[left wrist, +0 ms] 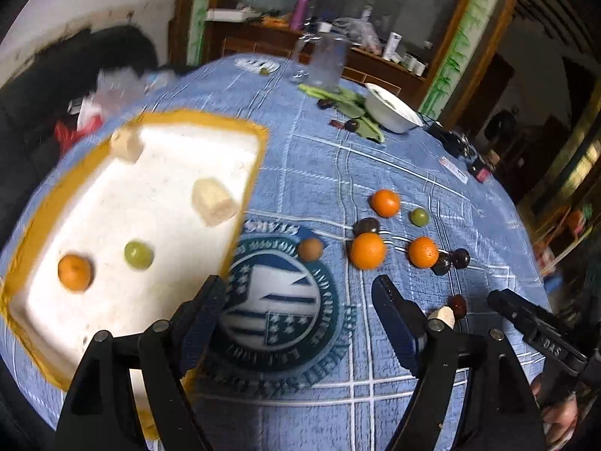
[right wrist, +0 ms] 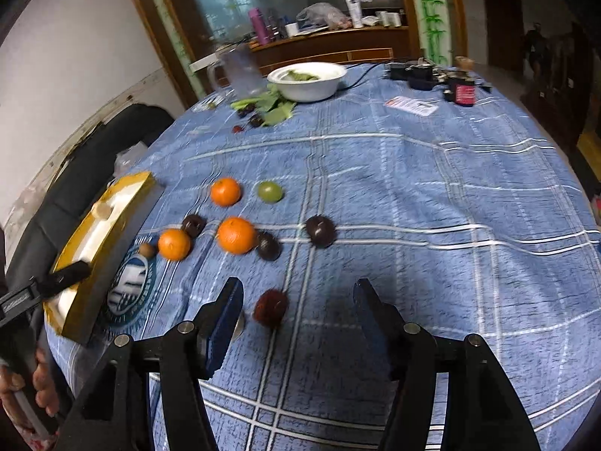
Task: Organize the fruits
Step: 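Grasp an orange with the left tool while the right tool grasps a round cake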
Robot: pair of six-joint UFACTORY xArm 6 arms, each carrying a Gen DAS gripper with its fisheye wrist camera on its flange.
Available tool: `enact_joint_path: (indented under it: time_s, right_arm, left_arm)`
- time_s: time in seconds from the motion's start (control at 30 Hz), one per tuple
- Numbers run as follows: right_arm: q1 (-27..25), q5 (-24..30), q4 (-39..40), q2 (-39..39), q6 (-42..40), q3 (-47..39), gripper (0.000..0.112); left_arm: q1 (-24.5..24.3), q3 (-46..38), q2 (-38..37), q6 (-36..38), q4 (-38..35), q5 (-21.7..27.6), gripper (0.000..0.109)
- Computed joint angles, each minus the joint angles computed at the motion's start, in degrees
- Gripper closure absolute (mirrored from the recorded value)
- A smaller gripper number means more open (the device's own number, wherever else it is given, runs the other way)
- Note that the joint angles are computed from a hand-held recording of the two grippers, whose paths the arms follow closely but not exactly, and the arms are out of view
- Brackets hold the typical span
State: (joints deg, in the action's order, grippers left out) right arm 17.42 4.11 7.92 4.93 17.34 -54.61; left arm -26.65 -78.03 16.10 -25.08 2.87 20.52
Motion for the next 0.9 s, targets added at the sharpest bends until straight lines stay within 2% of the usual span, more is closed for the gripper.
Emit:
enact_joint_path:
  time_s: [0.07, 0.13, 0.23, 0.33, 0.47, 0.6, 0.63, 0.7, 0.73, 0.77, 0.87, 0.9]
  right_arm:
    - [1.92, -0.40, 6.86, 0.62, -7.62, -0.44, 0.047]
    - [4.03, -0.78, 13.28, 1.51, -15.52, -1.47, 0.047]
    - [6.31, -0.87, 15.85, 3.11, -21.42, -2.97, 0.047]
    - [6.95, 0.07, 9.12, 5.20, -17.73, -4.72, 0.047]
    - [7.55, 1.33, 11.83, 7.48, -21.25, -7.24, 0.047]
    - [6.82, 2.51, 0.84, 8.62, -12.71, -8.39, 0.047]
    - [6.71, 3.22, 1.89, 8.57, -13.70, -8.48, 0.047]
    - [6.93, 4.77, 9.71, 8.92, -20.25, -9.22, 0.047]
    - [6.97, 5.07, 12.15, 8.92, -22.29, -9.30, 0.051]
    - [6.98, 5.27, 13.16, 8.78, -23.27, -9.15, 0.056]
    - [6.71, 5.43, 10.86, 8.49, -21.69, -8.78, 0.058]
    - [6.68, 5.49, 10.15, 8.40, -21.28, -8.67, 0.058]
  left_arm:
    - [-0.72, -2.15, 1.49, 4.19, -4.64, 1.43, 0.030]
    - [-1.15, -3.38, 2.41, 2.81, -1.72, 1.47, 0.030]
    - [-1.84, -5.14, 3.90, 1.69, 2.65, 1.24, 0.030]
    - [-2.15, -8.34, 6.53, 4.87, 0.84, 2.33, 0.030]
    - [-2.46, -13.70, 10.76, 7.76, -0.69, 4.36, 0.030]
    - [-3.07, -20.57, 15.82, 9.74, 0.03, 7.44, 0.031]
    - [-3.17, -21.58, 16.54, 10.13, 0.28, 7.75, 0.035]
    - [-3.56, -24.84, 18.96, 11.61, 1.01, 8.92, 0.046]
    - [-3.68, -26.39, 20.06, 12.49, 1.02, 9.78, 0.051]
    - [-3.82, -28.81, 21.77, 13.49, 1.03, 11.32, 0.053]
    - [-4.01, -34.00, 25.56, 13.92, 1.74, 15.65, 0.061]
    - [-4.17, -33.30, 25.30, 13.07, 3.57, 14.47, 0.063]
